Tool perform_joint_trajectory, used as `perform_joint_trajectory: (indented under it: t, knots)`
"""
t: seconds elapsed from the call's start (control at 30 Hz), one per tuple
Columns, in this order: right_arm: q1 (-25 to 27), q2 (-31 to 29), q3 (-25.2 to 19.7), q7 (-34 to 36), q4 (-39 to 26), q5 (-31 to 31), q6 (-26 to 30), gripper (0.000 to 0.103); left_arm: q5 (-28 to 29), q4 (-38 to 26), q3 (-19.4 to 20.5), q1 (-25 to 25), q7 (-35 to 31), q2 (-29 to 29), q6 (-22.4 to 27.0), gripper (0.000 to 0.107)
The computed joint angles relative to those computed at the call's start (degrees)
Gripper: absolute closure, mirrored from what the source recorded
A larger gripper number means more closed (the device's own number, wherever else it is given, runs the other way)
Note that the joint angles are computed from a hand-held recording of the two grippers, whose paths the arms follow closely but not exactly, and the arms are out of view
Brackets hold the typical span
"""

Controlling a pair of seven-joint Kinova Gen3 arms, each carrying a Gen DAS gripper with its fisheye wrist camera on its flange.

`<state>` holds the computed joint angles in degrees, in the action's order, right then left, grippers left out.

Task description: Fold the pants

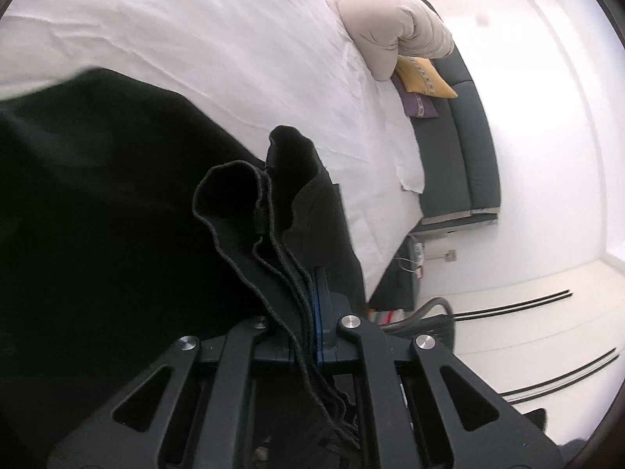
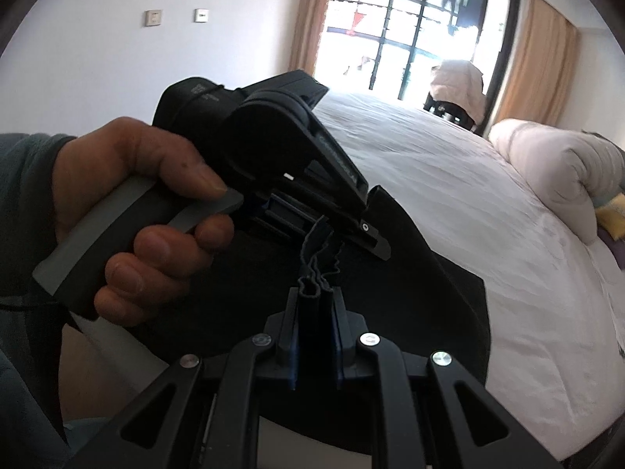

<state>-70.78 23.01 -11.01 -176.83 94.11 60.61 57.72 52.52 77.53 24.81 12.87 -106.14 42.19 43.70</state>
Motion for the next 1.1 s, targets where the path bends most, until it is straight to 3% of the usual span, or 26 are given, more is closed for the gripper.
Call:
perform_joint_trajectory:
  t: [0.27, 0.4, 0.6, 0.8, 0.93, 1.0, 1.07, 1.1]
  knots:
    - [1.1, 2.4, 0.4, 6.5, -3.2, -2.3, -5.4, 0.088, -1.2, 4.3, -2.6, -3.1, 0.3, -2.5, 1.9, 0.103]
    - [1.6, 3.5, 1.4, 9.4, -4.4, -5.4, -8.1, 0.088, -4.1, 2.6, -4.1, -1.4, 4.0, -1.1, 1.1, 0.103]
    - [1.7, 4.1, 3.3, 12.1, -5.2, -7.9, -10.6, 0.088, -4.2, 4.7, -3.3, -1.8, 3.2, -1.6, -1.2, 0.103]
    - [0.6, 4.2, 6.5, 14.9, -5.4, -11.2, -13.4, 0.088, -7.5, 5.8, -4.7, -0.4, 6.7, -3.7, -1.2, 0.102]
    - [8.9, 5.5, 1.4, 23.0, -6.1, -19.7, -17.0, 0.078, -10.3, 4.2, -5.1, 0.9, 9.7, -2.7, -0.8, 0.101]
    - [10.4, 4.0, 1.6, 24.1, -3.7, -23.7, -20.7, 0.074, -12.6, 2.3, -6.0, 2.4, 12.4, -2.7, 0.5, 0.100]
    - [13.7, 1.4, -0.4, 24.5, -0.1, -25.1, -25.3, 0.049, -16.6, 0.9, -7.7, 4.2, 16.0, -3.8, 1.8, 0.096]
    - [16.3, -0.7, -2.5, 23.7, 2.5, -25.2, -27.7, 0.045, -19.0, 0.1, -9.6, 5.8, 17.8, -4.9, 2.8, 0.091]
